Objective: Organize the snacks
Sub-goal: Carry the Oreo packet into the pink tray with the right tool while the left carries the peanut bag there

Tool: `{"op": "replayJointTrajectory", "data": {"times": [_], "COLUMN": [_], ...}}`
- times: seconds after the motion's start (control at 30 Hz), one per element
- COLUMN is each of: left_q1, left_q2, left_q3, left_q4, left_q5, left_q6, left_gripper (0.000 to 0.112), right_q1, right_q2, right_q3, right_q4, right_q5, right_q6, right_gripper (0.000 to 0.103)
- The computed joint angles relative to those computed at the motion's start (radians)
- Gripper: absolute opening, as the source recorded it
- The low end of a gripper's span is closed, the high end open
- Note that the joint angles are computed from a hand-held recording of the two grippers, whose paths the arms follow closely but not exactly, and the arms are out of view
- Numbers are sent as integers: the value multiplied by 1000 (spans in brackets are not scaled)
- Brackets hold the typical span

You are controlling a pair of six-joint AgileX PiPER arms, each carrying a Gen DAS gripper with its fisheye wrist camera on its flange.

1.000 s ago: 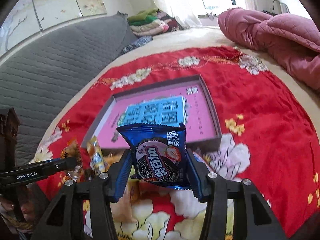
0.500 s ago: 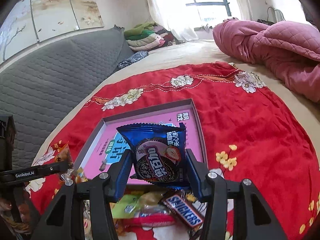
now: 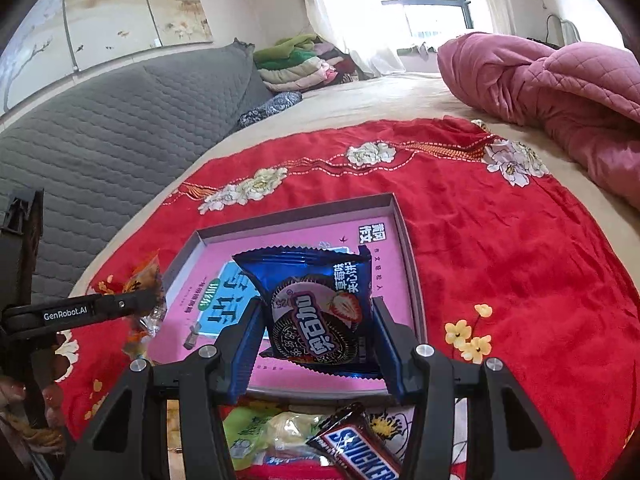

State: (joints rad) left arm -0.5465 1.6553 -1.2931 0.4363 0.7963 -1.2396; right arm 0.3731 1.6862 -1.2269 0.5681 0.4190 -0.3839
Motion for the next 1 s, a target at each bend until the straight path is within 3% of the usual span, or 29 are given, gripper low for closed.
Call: {"op": "replayJointTrajectory", "data": {"times": [0.53, 1.0], "left_q1": [35, 43], "left_q2": [72, 86], "left_q3": [-6, -8], "left_q4": [-73, -112], "left_q5": [-25, -24], "left_q6": [62, 94], "left_gripper": [43, 44], "right_q1": [0, 20], "right_q2": [127, 125], "right_q3": [-97, -94], "right_q4": [-213, -288], "right_q5": [101, 96], "right_q6": [220, 272], "right_gripper": [53, 53]}}
